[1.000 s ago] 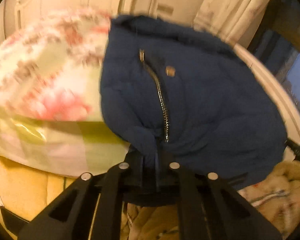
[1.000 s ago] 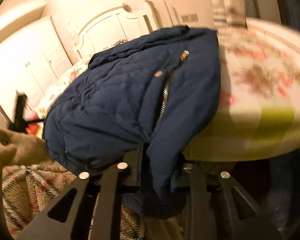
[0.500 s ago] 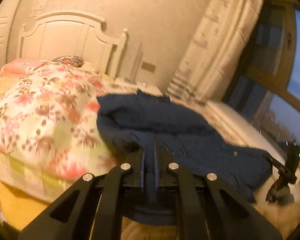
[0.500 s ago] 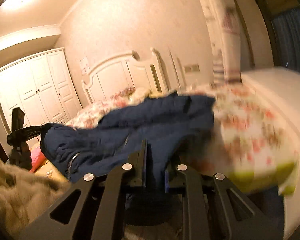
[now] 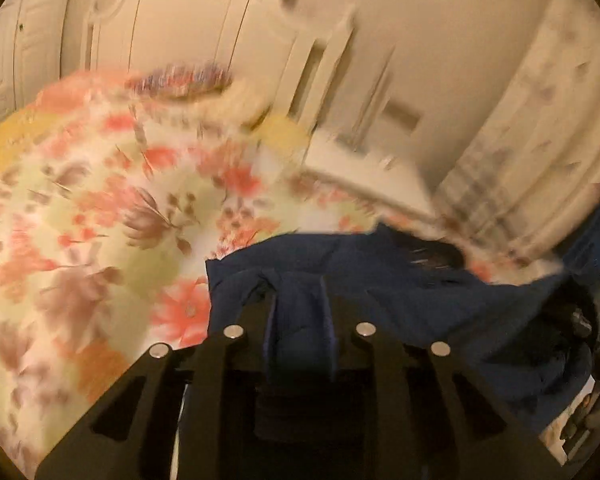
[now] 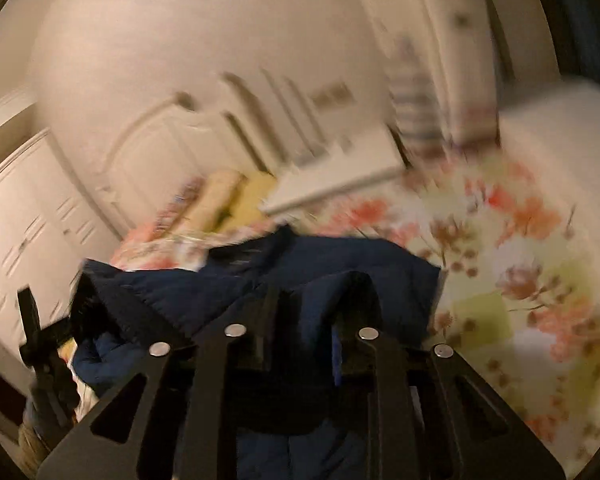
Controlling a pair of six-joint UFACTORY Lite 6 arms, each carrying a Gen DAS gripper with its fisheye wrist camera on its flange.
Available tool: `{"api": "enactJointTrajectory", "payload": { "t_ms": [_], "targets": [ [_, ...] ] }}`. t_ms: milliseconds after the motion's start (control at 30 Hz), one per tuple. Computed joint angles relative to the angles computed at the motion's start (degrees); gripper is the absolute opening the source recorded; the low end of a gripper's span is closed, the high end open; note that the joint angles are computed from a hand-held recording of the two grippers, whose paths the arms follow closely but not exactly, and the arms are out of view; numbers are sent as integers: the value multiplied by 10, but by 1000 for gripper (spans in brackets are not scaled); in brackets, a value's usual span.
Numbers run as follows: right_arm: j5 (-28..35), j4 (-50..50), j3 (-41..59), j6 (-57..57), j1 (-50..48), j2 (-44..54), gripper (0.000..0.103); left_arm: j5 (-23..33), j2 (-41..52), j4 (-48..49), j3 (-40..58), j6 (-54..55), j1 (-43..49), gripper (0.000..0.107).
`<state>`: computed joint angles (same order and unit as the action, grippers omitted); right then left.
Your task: Fold large clothes
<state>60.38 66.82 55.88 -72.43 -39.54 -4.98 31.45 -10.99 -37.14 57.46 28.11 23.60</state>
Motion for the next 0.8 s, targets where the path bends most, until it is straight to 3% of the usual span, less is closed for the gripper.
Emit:
{"api": "enactJointTrajectory", "payload": {
  "t_ms": [67, 200, 233, 267, 333, 367, 400, 500, 567, 700, 800],
  "targets": [
    [-52, 14, 49, 39, 54, 120, 39, -17, 120, -2, 60, -16, -15, 29],
    [34, 29, 180, 68, 47, 314, 49, 72, 276, -19, 218, -1, 2, 30],
    [52, 32, 212, 83, 47, 340, 66, 91, 305, -3, 263, -13, 0, 31],
    [77, 35, 245, 95, 46, 363, 96, 121, 337, 12, 323, -28, 1, 33],
    [109, 58, 284, 106, 35, 378, 99, 164, 384, 34, 419, -64, 8, 44],
    [113, 61, 306, 119, 30, 383, 99, 163, 394, 58, 450, -87, 10, 73],
    [109, 58, 322, 129, 26, 384, 99, 161, 403, 75, 478, -100, 14, 91],
    [17, -31, 355, 155, 41, 357, 99, 144, 425, 175, 544, -174, 5, 89],
    [-19, -77, 341, 142, 63, 337, 99, 137, 424, 205, 549, -165, -2, 89],
    [-58, -85, 283, 81, 94, 304, 99, 123, 382, 115, 444, -18, 0, 89],
    [-64, -78, 295, 77, 106, 329, 99, 127, 389, 81, 407, 37, 3, 89]
  ]
}}
